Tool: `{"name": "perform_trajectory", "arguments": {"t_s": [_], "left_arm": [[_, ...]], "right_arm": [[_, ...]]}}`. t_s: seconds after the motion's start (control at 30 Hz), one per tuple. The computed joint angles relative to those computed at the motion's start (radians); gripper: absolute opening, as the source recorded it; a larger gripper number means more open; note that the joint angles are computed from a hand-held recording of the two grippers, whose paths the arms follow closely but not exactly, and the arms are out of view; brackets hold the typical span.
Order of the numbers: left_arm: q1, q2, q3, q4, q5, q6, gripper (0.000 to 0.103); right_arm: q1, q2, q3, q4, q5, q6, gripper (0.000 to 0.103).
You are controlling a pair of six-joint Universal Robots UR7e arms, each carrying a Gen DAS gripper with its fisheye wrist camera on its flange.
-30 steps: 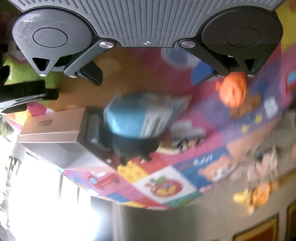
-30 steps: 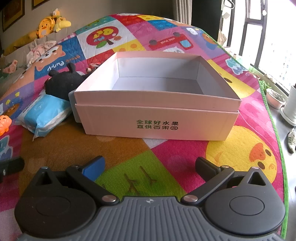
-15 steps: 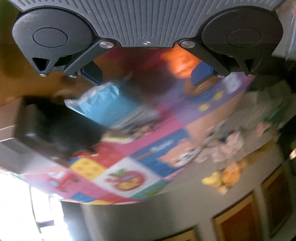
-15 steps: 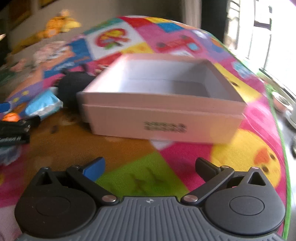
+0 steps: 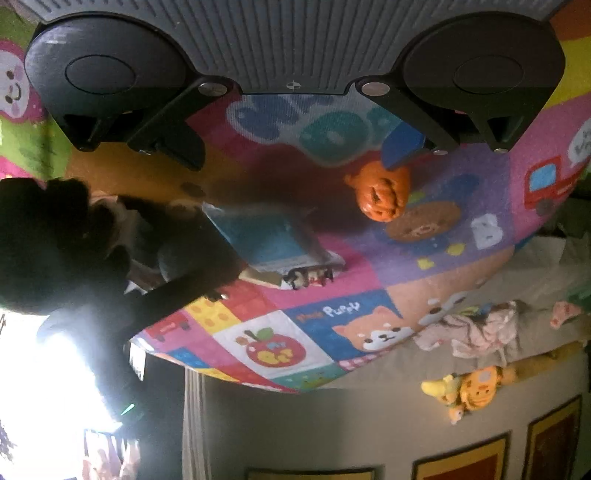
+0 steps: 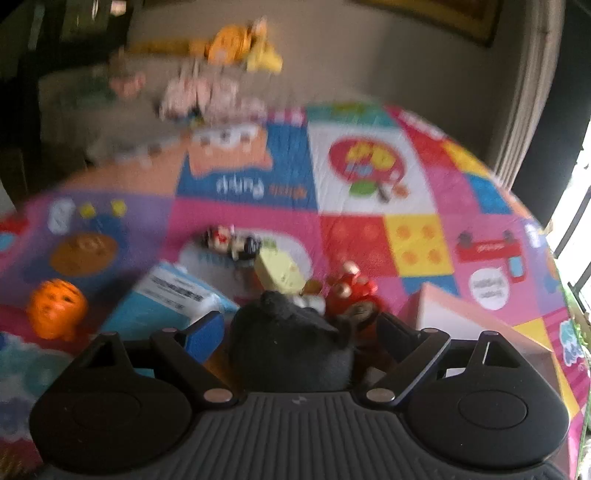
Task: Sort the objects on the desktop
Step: 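Grasp the black plush toy with the right gripper and lift it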
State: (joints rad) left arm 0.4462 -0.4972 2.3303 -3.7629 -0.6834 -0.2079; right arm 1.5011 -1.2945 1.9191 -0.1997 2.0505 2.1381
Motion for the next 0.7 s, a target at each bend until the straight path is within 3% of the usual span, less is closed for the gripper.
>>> {"name": "perform_trajectory", "arguments": {"t_s": [0.1,0.17,0.23,0.43,0.57,0.63,0.7], "left_arm": [[0.012,-0.011,0.008,-0.005,-0.019,-0.033,0.103],[0.019,-0.014,0.012,-0.017,-0.026,-0.044,0.103],[0.020,-0.014,0.013,-0.022,-0.026,-0.045,0.103],[0.018,-0.011,0.011,-0.017,-0.027,-0.040,0.103],[0.001,0.001,0.003,-0.010,-0.020,0.009,0.103],[-0.013,0.012,-0.001,-0.019,-0.027,0.033,0.103],[-0.020,0.003,-0.004,0.012,-0.078,0.020,0.103]], "right_arm": [[-0.006,0.043,-0.047,0.076,0.022,0.034,0.085],[0.003,0.034,-0.035,0.078,0.032,0.028,0.076],[0.010,-0.009,-0.004,0.095,0.012,0.047,0.074],[-0.039,-0.312,0.138,0.310,-0.223,0.189,0.073],[-0.171,-0.476,0.213,0.487,-0.339,0.249,0.073],[-0.288,-0.539,0.252,0.546,-0.421,0.261,0.073],[-0.435,-0.587,0.281,0.608,-0.530,0.267,0.074]]}}
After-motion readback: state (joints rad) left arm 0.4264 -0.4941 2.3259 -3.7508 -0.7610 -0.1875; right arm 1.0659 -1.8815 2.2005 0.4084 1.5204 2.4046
